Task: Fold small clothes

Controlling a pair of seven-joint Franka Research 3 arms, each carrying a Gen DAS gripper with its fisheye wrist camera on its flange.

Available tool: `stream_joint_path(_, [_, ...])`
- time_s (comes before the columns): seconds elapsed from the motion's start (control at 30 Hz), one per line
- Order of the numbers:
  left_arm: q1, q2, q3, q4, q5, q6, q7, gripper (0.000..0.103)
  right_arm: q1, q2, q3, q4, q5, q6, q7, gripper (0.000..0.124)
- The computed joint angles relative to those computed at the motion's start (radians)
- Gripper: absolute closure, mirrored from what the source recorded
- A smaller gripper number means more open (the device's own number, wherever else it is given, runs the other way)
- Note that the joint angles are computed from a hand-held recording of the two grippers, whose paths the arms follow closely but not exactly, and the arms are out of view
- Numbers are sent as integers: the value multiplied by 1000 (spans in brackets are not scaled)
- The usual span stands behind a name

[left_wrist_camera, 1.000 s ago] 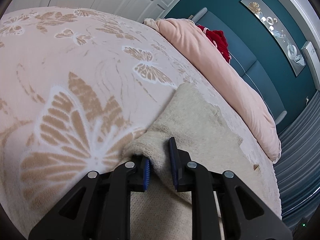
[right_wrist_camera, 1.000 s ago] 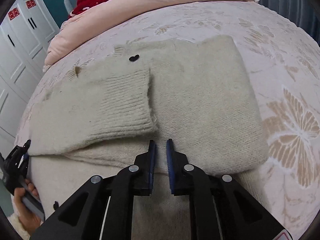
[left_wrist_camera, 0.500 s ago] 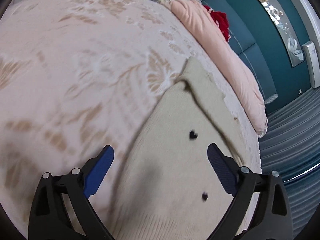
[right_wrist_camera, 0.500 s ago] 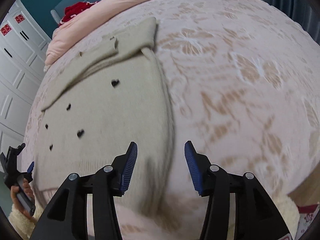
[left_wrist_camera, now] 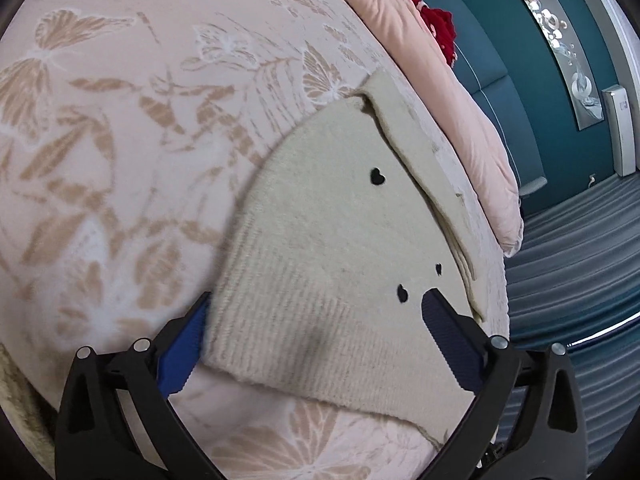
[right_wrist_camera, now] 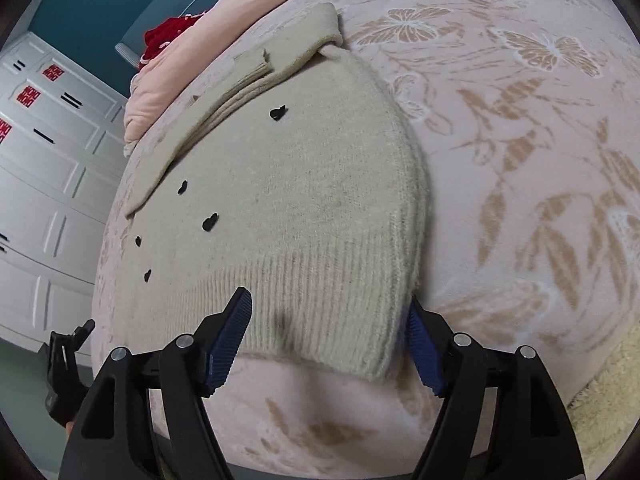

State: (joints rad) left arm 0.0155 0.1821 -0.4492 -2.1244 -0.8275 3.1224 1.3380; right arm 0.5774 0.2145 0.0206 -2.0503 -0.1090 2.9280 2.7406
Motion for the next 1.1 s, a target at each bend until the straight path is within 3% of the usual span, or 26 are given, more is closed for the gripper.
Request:
stream_joint_path(0.07, [8, 35, -14, 39, -6, -7, 13, 5, 6, 17, -10, 16, -3, 14, 21, 51])
stream_joint_path(0.17, [80, 91, -98, 106, -94, -11, 83, 5, 1, 38, -11, 41, 25, 24, 20, 51])
stream_joint_path(0.2, [114, 108, -139, 129, -145, -10, 125, 7, 0, 41, -12, 44, 35, 28, 18, 58])
stream_joint_path(0.23, [167, 129, -202, 157, -227, -15, 208, 21, -12, 46, 0, 50, 61, 38, -1, 80])
stream_joint_path(0.27, [195, 144, -230, 183, -291, -40, 274, 31, -29, 51, 18, 59, 97, 29, -32, 95])
stream_joint_path(0.3, [193, 147, -224, 194, -290, -59, 271, 51, -45, 53, 35, 63, 136, 25, -58, 110])
stream_joint_path(0.33, [174, 144, -203, 202, -286, -65, 282, 68, -43, 50, 32, 55, 155, 45, -59, 111])
stream_joint_path(0.37, [157, 133, -183, 203, -267, -73, 293, 75, -11, 39, -6, 42, 130, 72, -19, 112])
stream_joint_path(0.4, [136, 114, -156, 197, -237, -87, 291, 90, 17, 25, -39, 29, 98, 92, 9, 113])
stream_joint_path(0.43, [131, 93, -147, 190, -243, -95, 310, 93, 41, 11, -69, 21, 60, 110, 30, 113])
stream_joint_path(0.57, [155, -7, -163, 148, -439, -138, 462, 96, 105, -64, -150, 1, -135, 140, 112, 114])
stream_joint_path(0.77, [124, -183, -100, 20, -571, -300, 515, 96, 57, -199, -84, -93, -233, 86, 99, 115])
stream_joint_path(0.87, [91, -281, -58, -64, -552, -373, 488, 97, 50, -280, -39, -194, -93, 69, -27, 115])
stream_joint_path(0.93, [67, -365, -22, -136, -542, -459, 453, 97, 98, -346, -37, -268, 91, 31, -189, 115])
stream_joint_path(1.0, [42, -468, 17, -207, -474, -574, 389, 97, 162, -423, -47, -325, 239, -58, -346, 115])
stream_joint_path(1.1, [-1, -615, 91, -275, -417, -719, 322, 96, 207, -562, -29, -398, 360, -140, -445, 115])
